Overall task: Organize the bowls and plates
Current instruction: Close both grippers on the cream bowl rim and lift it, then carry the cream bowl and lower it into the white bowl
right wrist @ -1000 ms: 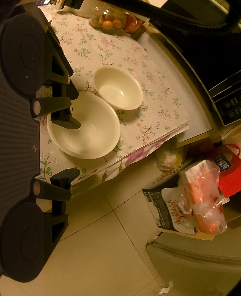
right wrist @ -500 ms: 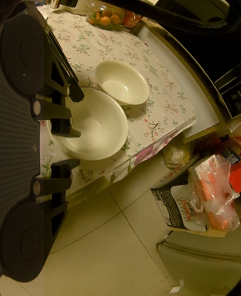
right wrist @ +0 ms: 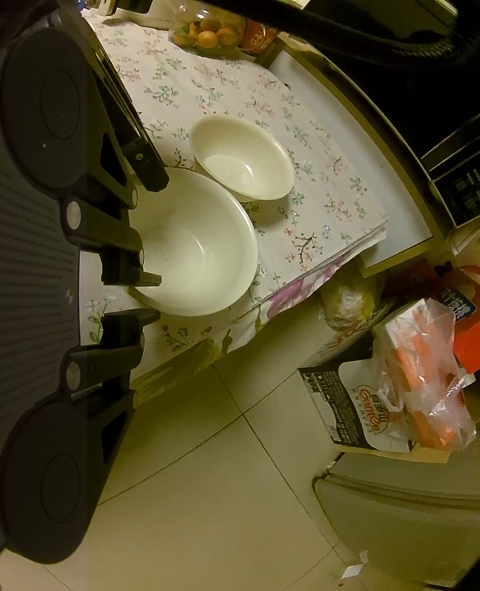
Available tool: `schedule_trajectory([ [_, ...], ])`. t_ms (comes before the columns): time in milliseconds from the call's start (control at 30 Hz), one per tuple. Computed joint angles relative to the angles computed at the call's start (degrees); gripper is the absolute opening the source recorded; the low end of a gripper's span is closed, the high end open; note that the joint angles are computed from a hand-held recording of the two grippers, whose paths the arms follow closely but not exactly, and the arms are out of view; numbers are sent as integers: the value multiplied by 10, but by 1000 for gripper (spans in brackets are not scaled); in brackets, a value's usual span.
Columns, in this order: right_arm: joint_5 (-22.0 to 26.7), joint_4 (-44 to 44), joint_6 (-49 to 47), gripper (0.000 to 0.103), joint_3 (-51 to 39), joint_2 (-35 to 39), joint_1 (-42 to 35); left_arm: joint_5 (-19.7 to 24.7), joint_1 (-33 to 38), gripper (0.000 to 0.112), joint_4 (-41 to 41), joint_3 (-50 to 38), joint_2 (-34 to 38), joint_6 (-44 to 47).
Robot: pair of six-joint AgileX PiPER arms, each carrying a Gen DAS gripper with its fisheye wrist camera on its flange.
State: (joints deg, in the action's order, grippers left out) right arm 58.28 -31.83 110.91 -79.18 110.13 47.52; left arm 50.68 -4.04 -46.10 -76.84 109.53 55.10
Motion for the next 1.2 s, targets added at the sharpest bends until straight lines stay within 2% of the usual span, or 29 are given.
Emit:
schedule_trajectory([
  [367, 26, -26, 6, 12, -12, -11, 19, 4, 13, 7, -19, 14, -29, 20],
  [600, 40, -41, -24, 12, -47, -2, 28, 4, 33, 7, -25, 14, -46, 20],
  [833, 38, -43, -69, 12, -100, 25, 34, 30, 83, 7, -16, 9, -59, 21],
  [1200, 55, -23, -167, 14, -231, 101, 53, 71, 169, 7, -12, 7, -84, 53],
])
